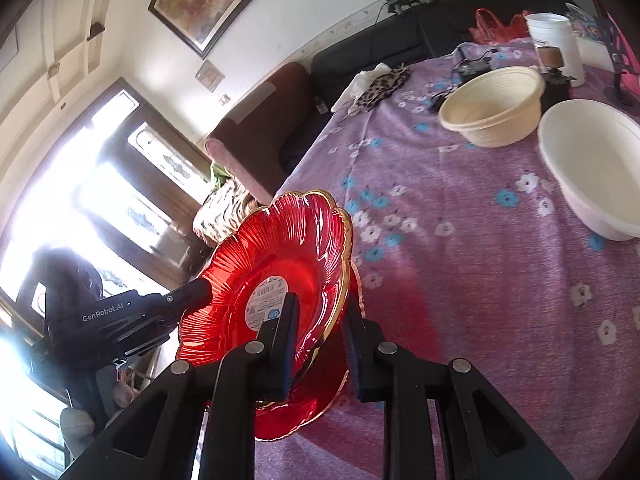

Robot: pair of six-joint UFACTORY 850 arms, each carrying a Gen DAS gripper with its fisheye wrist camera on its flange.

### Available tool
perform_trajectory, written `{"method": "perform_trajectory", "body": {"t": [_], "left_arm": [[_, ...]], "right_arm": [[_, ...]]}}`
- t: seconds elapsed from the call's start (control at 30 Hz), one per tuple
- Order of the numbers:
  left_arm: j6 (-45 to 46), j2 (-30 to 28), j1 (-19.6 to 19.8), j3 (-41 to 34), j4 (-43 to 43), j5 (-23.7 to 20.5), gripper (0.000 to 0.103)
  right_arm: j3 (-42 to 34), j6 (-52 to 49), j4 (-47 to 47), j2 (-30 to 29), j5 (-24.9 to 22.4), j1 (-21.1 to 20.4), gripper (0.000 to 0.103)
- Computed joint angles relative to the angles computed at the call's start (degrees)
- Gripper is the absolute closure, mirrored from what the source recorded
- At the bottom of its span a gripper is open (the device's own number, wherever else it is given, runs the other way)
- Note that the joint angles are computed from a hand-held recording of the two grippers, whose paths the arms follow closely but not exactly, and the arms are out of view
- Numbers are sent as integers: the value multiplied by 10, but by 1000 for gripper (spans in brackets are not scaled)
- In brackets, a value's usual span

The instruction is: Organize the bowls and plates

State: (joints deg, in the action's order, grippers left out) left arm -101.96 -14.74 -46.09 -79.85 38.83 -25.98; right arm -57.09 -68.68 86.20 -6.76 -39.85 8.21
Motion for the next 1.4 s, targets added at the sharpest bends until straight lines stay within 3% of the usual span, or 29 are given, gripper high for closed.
{"method": "perform_trajectory", "body": {"t": [0.3,0.73,0.87,0.93,1.03,1.17,1.27,1.4], "left_arm": [[-63,38,10,73,36,16,93],[-33,23,13,71,14,16,92],[-40,26,13,75,13,32,78],[-58,27,9,75,30,26,65],[-81,31,2,74,58,7,59],[-108,38,-10,74,88,-17,57],[-136,45,-23,75,118,-41,52],[-152,51,-49,67,153,-92,47]], "right_arm": [[-12,13,-32,-19,39,47,79],[-15,18,-47,-23,80,61,78],[-8,3,-31,-15,89,62,74],[-5,-6,-26,-8,98,64,70],[1,-29,-14,1,119,68,56],[6,-52,-9,12,163,80,54],[-3,-21,-57,6,183,94,54],[-8,-10,-72,1,181,98,53]]}}
